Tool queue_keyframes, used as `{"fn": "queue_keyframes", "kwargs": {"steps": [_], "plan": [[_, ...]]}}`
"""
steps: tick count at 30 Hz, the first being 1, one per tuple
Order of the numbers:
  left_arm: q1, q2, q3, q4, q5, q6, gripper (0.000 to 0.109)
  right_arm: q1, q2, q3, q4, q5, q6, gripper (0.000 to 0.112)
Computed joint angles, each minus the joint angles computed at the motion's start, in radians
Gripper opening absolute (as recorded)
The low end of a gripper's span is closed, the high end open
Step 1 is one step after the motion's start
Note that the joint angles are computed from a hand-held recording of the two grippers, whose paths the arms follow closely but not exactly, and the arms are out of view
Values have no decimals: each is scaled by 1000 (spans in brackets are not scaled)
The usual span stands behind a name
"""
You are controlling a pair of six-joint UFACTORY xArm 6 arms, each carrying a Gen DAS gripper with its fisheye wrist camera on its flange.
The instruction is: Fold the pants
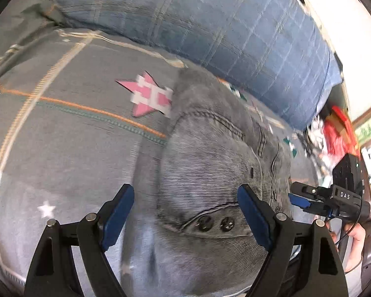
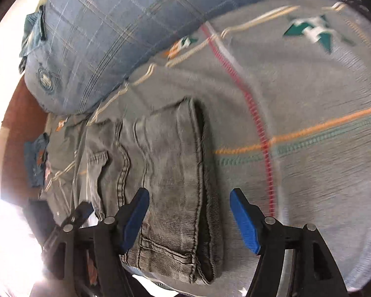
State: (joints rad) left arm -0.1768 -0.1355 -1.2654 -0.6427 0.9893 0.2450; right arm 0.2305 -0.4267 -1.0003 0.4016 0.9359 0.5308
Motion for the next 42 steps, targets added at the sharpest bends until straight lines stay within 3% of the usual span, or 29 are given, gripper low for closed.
{"fn": "queue_keyframes", "kwargs": {"steps": [2, 4, 6, 8, 10, 14, 17, 21, 25, 26, 27, 28, 29, 30, 32, 36, 39, 42], "plan": [[-22, 31, -30, 38, 25, -11, 86, 21, 21, 5, -12, -14, -2, 70], [-51, 35, -28, 98, -1, -46, 83, 36, 37, -22, -58, 12, 8, 50], [-57, 41, -46, 101, 23, -54, 68, 49, 44, -39, -89, 26, 20, 27], [-66, 49, -68, 137, 30, -71, 55, 61, 51, -54, -111, 21, 19, 21], [-87, 45, -86, 182, 31, -73, 35, 79, 45, -59, -141, 7, 39, 17], [-132, 6, -85, 250, -10, -59, 26, 113, 12, -77, -185, -17, 76, 12], [-123, 20, -120, 206, -40, -11, 25, 132, 36, -163, -218, -17, 73, 12], [-88, 6, -182, 166, -100, 40, 25, 125, 105, -307, -255, -23, 39, 12], [-63, 102, -291, 173, -116, 15, 27, 106, 203, -396, -261, -60, -3, 12], [-73, 122, -284, 181, -159, 6, 29, 106, 224, -401, -280, -53, -1, 13], [-75, 137, -268, 205, -179, -14, 40, 103, 249, -389, -258, -51, 0, 16], [-77, 151, -253, 229, -174, -36, 58, 99, 254, -364, -221, -42, -5, 16], [-74, 181, -255, 255, -136, -65, 66, 101, 275, -355, -226, -13, 14, 16], [-76, 196, -246, 283, -126, -91, 69, 106, 295, -349, -273, 31, 41, 20], [-82, 188, -208, 349, -129, -119, 69, 138, 281, -315, -381, 25, 97, 21], [-79, 72, -87, 344, -246, -96, 70, 196, 188, -264, -501, -51, 191, 21], [-85, 7, 6, 378, -337, -130, 83, 249, 164, -229, -549, -76, 208, 33], [-103, 68, -10, 508, -248, -195, 84, 267, 234, -244, -529, 35, 164, 45]]}}
